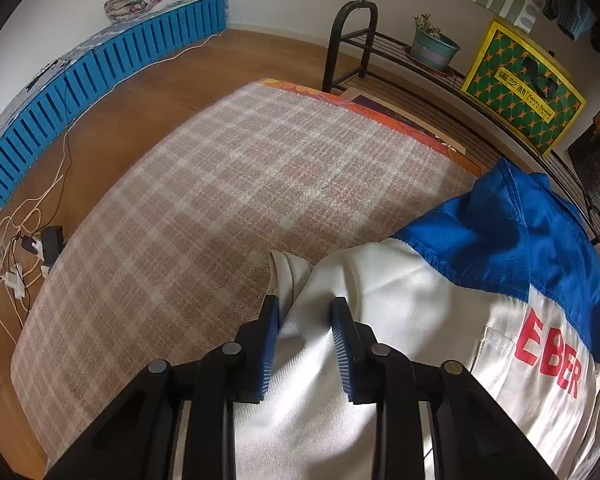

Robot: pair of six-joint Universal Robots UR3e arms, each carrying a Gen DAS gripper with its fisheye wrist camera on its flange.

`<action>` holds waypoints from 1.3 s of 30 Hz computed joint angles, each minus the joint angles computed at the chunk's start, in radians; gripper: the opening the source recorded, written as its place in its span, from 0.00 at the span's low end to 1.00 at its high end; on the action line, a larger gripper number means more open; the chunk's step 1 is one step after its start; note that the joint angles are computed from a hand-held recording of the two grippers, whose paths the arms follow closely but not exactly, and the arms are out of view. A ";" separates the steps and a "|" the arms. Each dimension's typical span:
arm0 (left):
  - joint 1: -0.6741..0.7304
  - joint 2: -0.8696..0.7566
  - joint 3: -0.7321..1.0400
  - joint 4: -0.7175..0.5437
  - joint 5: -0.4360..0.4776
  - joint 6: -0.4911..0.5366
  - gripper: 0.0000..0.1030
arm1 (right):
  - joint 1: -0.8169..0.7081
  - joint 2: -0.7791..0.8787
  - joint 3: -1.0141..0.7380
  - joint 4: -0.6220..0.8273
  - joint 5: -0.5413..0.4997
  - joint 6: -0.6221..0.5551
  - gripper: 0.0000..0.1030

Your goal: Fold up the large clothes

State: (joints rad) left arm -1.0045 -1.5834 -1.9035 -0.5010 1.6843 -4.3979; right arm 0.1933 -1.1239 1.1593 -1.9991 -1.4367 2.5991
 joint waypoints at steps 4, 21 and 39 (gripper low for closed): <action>-0.031 0.055 -0.001 -0.052 0.085 -0.003 0.04 | 0.003 -0.003 0.014 -0.049 -0.006 0.010 0.05; 0.004 0.136 0.001 -0.358 0.177 -0.108 0.13 | -0.003 0.094 -0.077 -0.069 0.134 0.081 0.32; -0.013 0.185 -0.030 -0.348 0.248 -0.200 0.38 | -0.336 0.069 0.011 -0.020 0.215 0.079 0.22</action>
State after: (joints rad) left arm -1.0172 -1.3981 -1.9332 -0.8492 1.9324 -4.5974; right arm -0.1425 -1.0545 1.1706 -2.0189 -1.2216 2.6778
